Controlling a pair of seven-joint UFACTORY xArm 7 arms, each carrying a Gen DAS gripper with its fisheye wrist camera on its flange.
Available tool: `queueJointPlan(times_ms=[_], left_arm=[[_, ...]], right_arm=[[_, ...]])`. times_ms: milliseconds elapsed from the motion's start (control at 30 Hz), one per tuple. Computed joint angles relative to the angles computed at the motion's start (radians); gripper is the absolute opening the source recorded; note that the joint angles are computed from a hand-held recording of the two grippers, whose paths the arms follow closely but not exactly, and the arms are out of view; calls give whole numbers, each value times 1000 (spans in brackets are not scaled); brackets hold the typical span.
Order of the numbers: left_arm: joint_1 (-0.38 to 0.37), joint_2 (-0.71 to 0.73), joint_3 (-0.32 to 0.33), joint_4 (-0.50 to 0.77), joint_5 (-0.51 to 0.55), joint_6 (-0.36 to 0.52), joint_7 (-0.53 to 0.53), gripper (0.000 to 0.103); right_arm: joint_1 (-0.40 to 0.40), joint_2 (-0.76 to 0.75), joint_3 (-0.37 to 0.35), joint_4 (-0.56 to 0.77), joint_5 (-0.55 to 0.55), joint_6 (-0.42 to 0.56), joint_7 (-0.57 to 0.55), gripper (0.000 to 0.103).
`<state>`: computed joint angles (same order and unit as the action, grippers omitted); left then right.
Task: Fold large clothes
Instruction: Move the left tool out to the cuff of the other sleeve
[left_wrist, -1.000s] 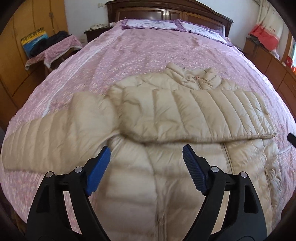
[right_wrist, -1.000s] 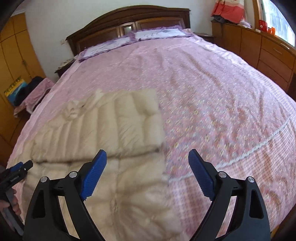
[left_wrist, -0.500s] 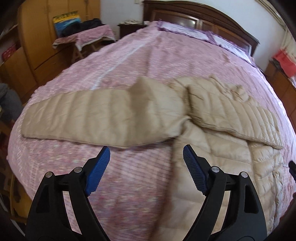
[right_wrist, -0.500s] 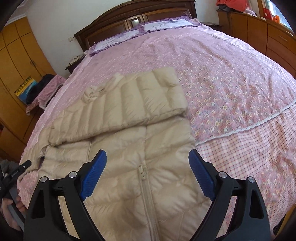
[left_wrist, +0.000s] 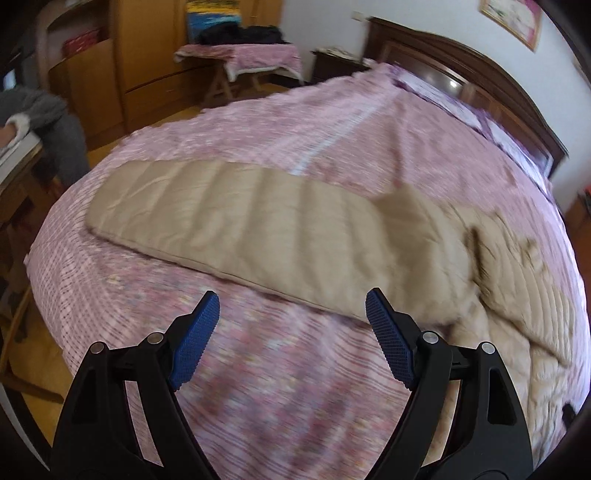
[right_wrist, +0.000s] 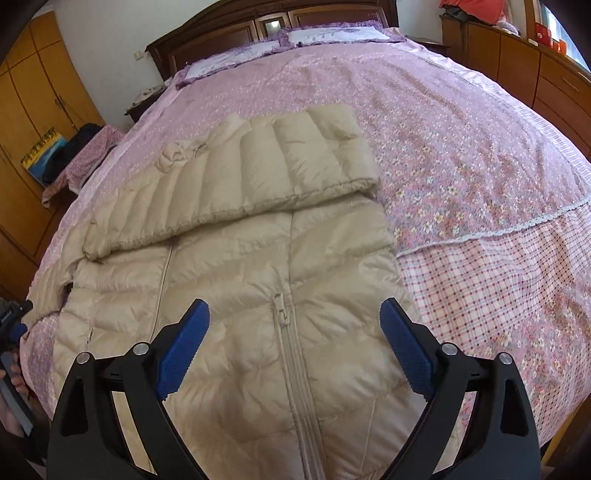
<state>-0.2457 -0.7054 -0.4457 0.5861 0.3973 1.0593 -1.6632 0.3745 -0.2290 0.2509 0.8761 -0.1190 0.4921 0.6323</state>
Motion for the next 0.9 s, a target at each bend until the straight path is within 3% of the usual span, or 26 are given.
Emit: queueJointPlan(times_ms=[233, 367, 600, 900], left_arm=[[46, -90, 64, -118, -4, -19, -4, 81], [78, -66, 100, -153, -11, -80, 23, 81], [136, -32, 110, -179, 17, -182, 58, 83], [157, 62, 84, -135, 59, -129, 39, 81]], right_arm=[[19, -7, 15, -7, 1, 14, 0, 90], [27, 6, 21, 4, -4, 34, 5, 90], [26, 22, 28, 25, -42, 64, 57, 90], [37, 21, 23, 22, -40, 78, 69, 90]])
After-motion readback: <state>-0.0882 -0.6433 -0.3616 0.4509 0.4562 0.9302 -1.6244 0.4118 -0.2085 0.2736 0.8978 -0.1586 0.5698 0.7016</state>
